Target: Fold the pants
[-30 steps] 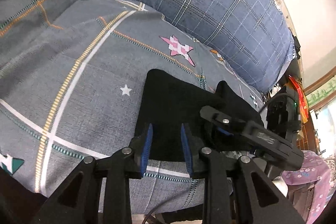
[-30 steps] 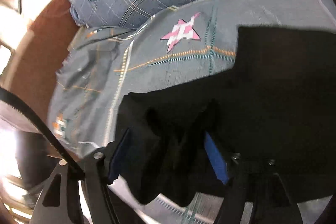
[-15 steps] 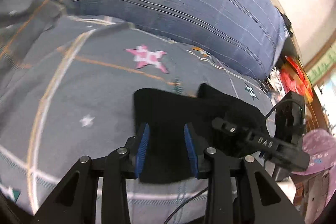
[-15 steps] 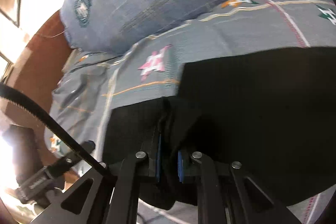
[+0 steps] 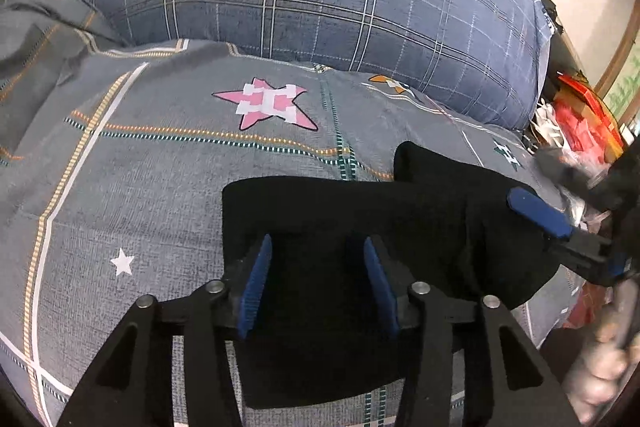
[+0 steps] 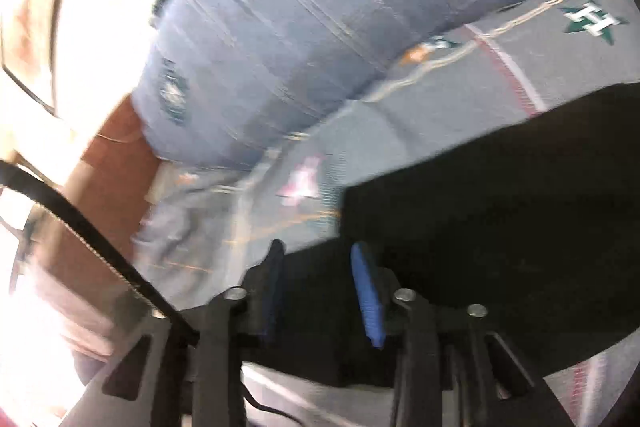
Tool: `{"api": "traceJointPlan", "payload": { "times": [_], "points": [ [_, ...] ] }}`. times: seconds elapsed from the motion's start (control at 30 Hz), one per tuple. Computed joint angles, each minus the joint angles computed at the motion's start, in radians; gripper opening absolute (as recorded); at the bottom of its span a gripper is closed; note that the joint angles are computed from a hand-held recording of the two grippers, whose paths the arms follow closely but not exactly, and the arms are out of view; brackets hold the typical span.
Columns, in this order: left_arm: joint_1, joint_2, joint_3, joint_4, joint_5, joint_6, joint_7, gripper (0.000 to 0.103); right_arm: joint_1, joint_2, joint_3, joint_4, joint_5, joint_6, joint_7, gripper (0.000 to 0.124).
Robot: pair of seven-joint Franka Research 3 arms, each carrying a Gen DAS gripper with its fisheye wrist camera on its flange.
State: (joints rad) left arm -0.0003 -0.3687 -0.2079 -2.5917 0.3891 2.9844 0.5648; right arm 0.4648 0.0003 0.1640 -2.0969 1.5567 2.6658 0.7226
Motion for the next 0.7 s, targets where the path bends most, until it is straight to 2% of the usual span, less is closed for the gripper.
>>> {"api": "traceJointPlan", "payload": {
  "times": [0.03,0.1,0.17,0.2,0.23,0.27,0.3,0.33,0.4,0.47,0.53,0.6,0.7],
  "points": [
    [0.023,-0.004,-0.023,-0.003,0.021,0.005,-0.020,0.049,-0.010,0.010,-0.010,0.010,0.035,-0.088,-0.017,0.062],
    [0.075,-0.012,-0.072,-0.012,0.078,0.022,-0.067,0.049,-0.025,0.053,-0.018,0.035,0.032,-0.189,0.023,0.064],
    [0.107,-0.021,-0.098,-0.022,0.127,0.041,-0.092,0.049,-0.030,0.123,-0.011,0.074,-0.054,-0.197,0.128,0.064],
    [0.120,-0.027,-0.112,-0.025,0.153,0.037,-0.096,0.049,-0.025,0.150,-0.014,0.083,-0.055,-0.184,0.146,0.049],
    [0.107,-0.029,-0.100,-0.026,0.165,0.030,-0.074,0.049,-0.055,0.160,-0.001,0.076,0.014,-0.201,0.117,0.038],
    [0.064,-0.031,-0.066,-0.021,0.151,0.000,-0.033,0.050,-0.069,0.158,0.000,0.068,0.030,-0.225,0.124,0.035],
    [-0.013,-0.035,-0.005,-0.007,0.098,-0.064,0.048,0.050,-0.083,0.141,-0.003,0.049,0.033,-0.242,0.144,0.034],
    [-0.063,-0.042,0.034,0.007,0.049,-0.119,0.104,0.050,-0.085,0.119,-0.003,0.032,0.030,-0.219,0.146,0.040],
    [-0.146,-0.067,0.107,0.022,-0.068,-0.183,0.212,0.047,-0.068,0.020,-0.003,-0.034,-0.032,-0.059,0.118,0.045],
    [-0.175,-0.096,0.132,0.028,-0.139,-0.178,0.272,0.047,-0.068,-0.074,-0.021,-0.106,-0.006,0.006,0.045,0.054],
    [-0.206,-0.088,0.146,0.066,-0.195,-0.168,0.336,0.047,-0.075,-0.154,-0.052,-0.177,0.044,0.025,0.007,0.067],
    [-0.268,-0.036,0.179,0.143,-0.270,-0.175,0.443,0.048,-0.092,-0.232,-0.087,-0.261,0.085,0.055,0.028,0.068],
    [-0.359,0.106,0.220,0.307,-0.422,-0.227,0.630,0.051,-0.120,-0.313,-0.127,-0.364,0.122,0.064,0.070,0.069]
  ]
}}
